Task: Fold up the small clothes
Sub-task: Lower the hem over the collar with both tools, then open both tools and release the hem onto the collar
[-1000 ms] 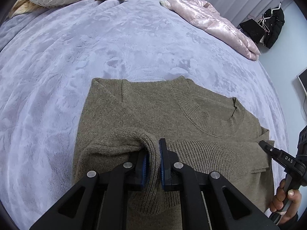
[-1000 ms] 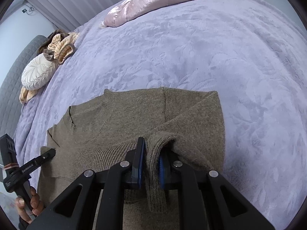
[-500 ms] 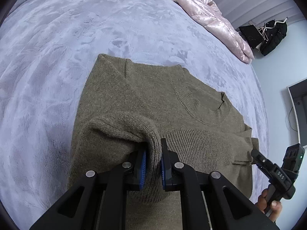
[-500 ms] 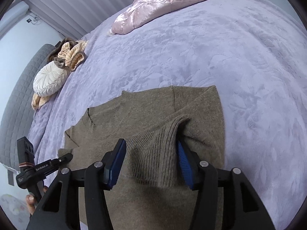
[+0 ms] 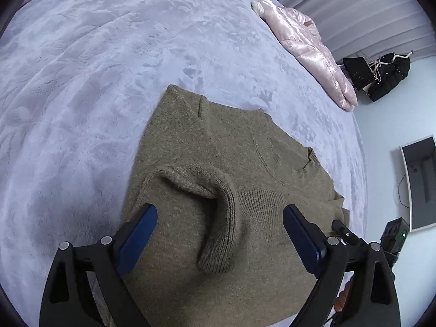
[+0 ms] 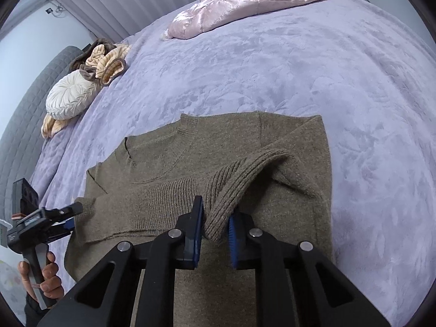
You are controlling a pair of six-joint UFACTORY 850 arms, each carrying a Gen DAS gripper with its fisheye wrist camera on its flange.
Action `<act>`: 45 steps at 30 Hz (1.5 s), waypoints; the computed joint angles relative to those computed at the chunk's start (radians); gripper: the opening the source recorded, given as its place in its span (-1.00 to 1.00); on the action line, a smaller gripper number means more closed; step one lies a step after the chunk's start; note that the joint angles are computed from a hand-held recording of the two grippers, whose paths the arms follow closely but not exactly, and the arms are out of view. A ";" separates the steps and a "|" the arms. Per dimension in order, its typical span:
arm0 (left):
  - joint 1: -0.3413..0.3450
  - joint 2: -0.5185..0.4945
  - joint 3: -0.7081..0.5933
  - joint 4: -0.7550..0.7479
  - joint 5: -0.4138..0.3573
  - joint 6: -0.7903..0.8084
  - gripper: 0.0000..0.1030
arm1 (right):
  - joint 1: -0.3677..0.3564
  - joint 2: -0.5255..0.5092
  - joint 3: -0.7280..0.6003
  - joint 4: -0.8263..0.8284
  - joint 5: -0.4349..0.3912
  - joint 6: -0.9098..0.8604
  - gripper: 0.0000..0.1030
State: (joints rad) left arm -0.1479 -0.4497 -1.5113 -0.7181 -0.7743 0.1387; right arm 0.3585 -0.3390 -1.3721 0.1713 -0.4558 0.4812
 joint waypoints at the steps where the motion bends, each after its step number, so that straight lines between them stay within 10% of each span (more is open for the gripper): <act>1: 0.004 0.013 0.018 -0.026 0.004 0.024 0.82 | 0.000 -0.001 -0.001 -0.003 -0.004 0.005 -0.66; 9: -0.048 0.049 0.088 -0.044 0.016 0.143 0.81 | 0.003 -0.010 -0.010 -0.043 -0.019 0.036 -0.66; 13: -0.075 0.005 0.035 -0.027 -0.038 0.159 -0.81 | 0.006 -0.013 -0.014 -0.061 -0.026 0.048 -0.66; 31: -0.017 -0.156 -0.217 -0.135 -0.001 0.114 -0.80 | -0.052 -0.040 -0.080 0.213 0.060 -0.144 -0.67; 40: -0.049 -0.281 -0.388 0.195 -0.035 -0.144 -0.78 | -0.073 -0.119 -0.141 0.140 0.076 -0.050 -0.29; 43: -0.023 -0.267 -0.366 0.123 -0.015 -0.146 0.36 | -0.074 -0.109 -0.139 0.042 0.101 0.037 0.26; 45: -0.012 -0.202 -0.277 0.037 0.071 -0.086 0.68 | -0.078 -0.088 -0.118 0.045 0.130 0.033 0.28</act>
State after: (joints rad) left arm -0.1602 -0.6521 -1.7879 -0.6811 -0.7034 0.0529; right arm 0.2810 -0.4274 -1.4899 0.2162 -0.3254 0.5138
